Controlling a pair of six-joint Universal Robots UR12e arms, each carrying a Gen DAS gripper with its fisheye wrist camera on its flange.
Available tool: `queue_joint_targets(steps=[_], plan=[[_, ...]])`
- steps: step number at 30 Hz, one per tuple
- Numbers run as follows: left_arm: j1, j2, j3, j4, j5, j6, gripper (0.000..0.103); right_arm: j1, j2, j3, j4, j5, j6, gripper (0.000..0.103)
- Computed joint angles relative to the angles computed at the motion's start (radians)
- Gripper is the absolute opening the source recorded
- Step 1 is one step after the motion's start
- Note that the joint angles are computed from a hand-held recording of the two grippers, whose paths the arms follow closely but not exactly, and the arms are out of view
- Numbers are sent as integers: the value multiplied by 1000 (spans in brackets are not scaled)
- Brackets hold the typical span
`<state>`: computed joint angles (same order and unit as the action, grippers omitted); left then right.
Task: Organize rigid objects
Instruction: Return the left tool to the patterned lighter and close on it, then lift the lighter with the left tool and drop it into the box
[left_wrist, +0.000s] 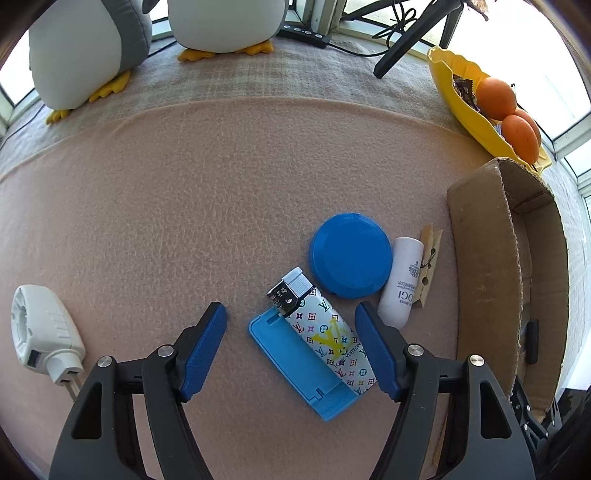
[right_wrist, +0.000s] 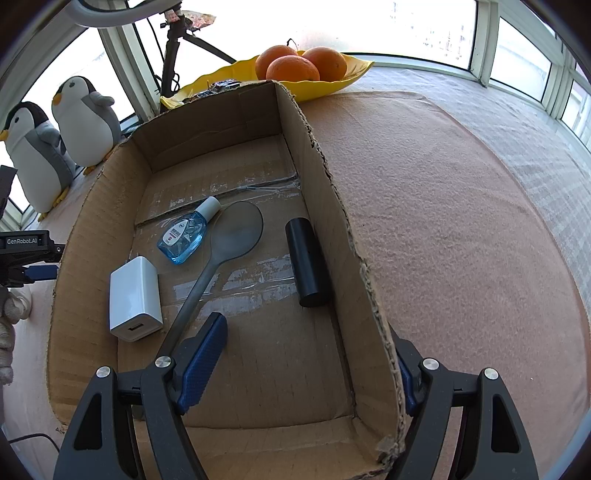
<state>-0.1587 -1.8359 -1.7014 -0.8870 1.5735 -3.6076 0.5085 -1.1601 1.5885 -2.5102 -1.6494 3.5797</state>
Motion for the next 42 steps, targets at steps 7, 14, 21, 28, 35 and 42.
queue_joint_targets(steps=[7, 14, 21, 28, 35, 42], plan=[[9, 33, -52, 48, -4, 44, 51, 1, 0, -2, 1, -2, 2, 75], [29, 88, -135, 111, -18, 95, 45, 2, 1, -4, 4, -1, -1, 75], [29, 78, -124, 124, -4, 122, 45, 4, 0, -2, 5, -1, -1, 75], [49, 75, -121, 124, 13, 88, 38, 4, -1, 1, 5, 0, 1, 75], [42, 84, -129, 111, 45, 135, 38, 6, -1, -1, 8, -2, 7, 75], [33, 81, -128, 109, 71, 180, 24, 6, -1, -1, 8, -3, 8, 75]])
